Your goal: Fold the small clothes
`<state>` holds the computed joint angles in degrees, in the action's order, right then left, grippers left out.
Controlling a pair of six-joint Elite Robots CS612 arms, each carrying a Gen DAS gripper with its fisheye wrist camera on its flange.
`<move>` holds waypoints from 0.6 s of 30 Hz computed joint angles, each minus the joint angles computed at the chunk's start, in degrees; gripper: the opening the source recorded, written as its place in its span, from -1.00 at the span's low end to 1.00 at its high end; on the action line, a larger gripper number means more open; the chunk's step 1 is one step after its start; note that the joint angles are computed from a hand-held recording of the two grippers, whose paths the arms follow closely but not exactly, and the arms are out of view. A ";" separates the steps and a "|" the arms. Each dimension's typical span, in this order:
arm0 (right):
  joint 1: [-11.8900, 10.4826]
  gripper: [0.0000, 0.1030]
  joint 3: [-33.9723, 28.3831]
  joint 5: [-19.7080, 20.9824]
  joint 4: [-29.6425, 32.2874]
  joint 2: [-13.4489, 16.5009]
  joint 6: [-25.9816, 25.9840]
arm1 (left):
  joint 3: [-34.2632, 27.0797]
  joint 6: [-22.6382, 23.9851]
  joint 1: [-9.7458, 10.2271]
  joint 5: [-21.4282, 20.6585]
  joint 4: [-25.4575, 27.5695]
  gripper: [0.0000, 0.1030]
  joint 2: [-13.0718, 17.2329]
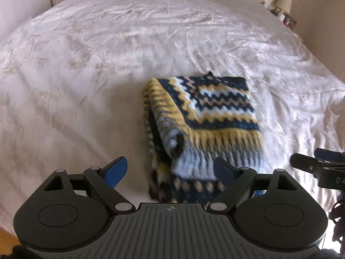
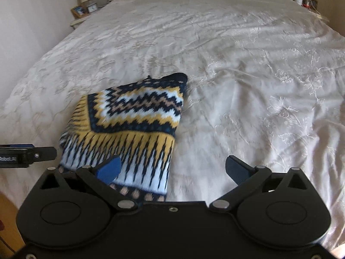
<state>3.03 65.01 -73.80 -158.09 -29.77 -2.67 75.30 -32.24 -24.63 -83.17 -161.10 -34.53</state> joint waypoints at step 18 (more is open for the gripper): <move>-0.21 0.99 13.16 3.37 -12.30 -7.20 1.10 | 7.51 -3.64 -5.70 13.29 1.78 0.65 -6.16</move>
